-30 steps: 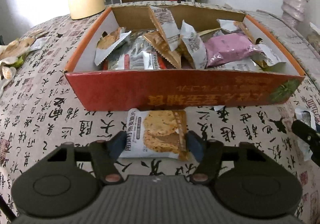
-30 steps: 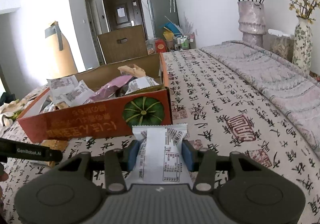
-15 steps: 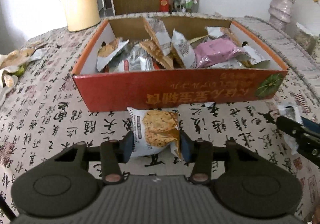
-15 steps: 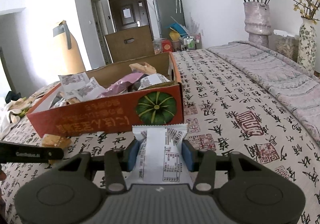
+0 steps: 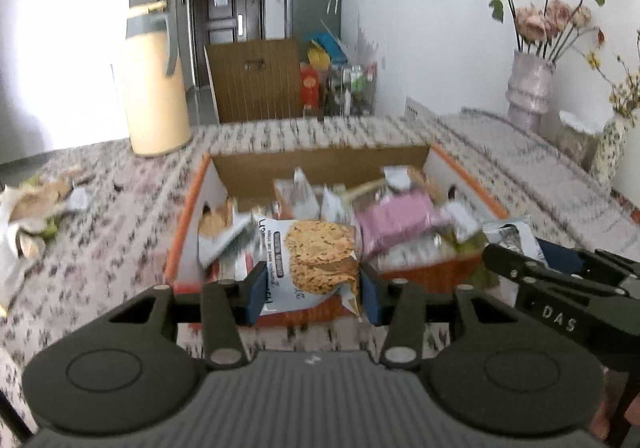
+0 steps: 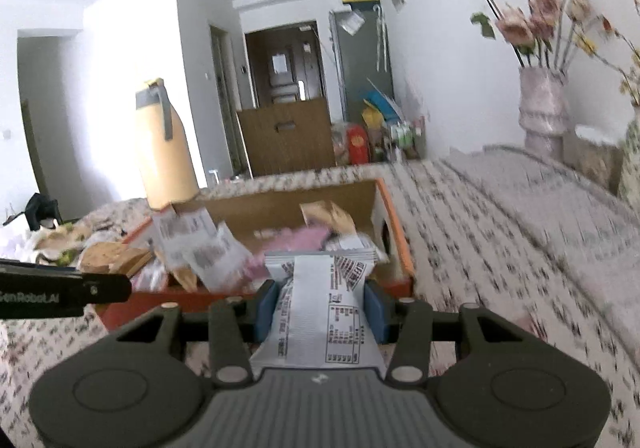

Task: Organize snacks
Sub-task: 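Carry the crisp packet over the box with the left tool while the right tool carries the white packet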

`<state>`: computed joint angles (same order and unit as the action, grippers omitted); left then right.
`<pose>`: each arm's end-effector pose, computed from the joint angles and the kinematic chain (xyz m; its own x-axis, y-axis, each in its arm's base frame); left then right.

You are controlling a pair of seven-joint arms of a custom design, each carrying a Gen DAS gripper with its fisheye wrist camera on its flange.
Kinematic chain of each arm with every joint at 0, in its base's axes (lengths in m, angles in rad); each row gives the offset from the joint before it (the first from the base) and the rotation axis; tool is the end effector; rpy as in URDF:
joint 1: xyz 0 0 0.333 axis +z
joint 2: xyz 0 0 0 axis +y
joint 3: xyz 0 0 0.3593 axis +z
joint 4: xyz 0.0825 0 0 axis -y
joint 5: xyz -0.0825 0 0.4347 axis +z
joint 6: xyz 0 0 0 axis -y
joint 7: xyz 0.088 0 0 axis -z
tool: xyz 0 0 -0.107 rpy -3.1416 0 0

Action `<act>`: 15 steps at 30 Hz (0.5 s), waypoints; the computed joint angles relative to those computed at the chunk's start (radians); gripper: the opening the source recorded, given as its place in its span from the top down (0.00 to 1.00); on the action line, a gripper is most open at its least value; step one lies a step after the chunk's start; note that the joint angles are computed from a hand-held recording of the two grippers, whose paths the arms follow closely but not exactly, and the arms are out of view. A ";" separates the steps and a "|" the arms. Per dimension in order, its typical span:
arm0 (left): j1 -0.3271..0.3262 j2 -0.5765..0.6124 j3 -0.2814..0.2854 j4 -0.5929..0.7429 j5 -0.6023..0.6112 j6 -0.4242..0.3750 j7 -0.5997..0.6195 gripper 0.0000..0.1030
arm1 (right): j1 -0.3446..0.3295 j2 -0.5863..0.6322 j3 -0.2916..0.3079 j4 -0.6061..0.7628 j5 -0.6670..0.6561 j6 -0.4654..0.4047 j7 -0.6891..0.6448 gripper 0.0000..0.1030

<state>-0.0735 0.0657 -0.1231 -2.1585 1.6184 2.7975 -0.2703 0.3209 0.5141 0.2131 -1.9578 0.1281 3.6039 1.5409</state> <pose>0.5828 -0.1629 0.4070 0.2072 -0.9782 -0.0125 -0.5518 -0.1063 -0.8272 0.6351 0.3317 0.3544 0.4017 -0.9023 -0.1564 -0.4478 -0.0446 -0.8930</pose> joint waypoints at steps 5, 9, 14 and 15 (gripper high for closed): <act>0.006 0.041 0.010 0.073 0.050 -0.023 -0.016 0.54 | 0.006 0.052 0.006 0.114 -0.023 -0.022 -0.013 0.56; 0.011 0.079 0.024 0.127 0.005 -0.027 0.031 0.54 | 0.021 0.108 0.003 0.224 -0.025 -0.064 -0.038 0.56; 0.010 0.127 0.044 0.188 -0.031 -0.028 0.084 0.54 | 0.036 0.183 -0.001 0.363 -0.003 -0.146 -0.081 0.56; 0.010 0.135 0.049 0.198 -0.035 -0.025 0.088 0.54 | 0.037 0.196 0.001 0.385 0.002 -0.162 -0.089 0.56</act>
<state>-0.0633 0.2011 -0.0745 -1.9605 1.5835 2.7720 -0.1818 0.3575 0.7103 0.2141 -1.5731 0.1303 3.4423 1.4520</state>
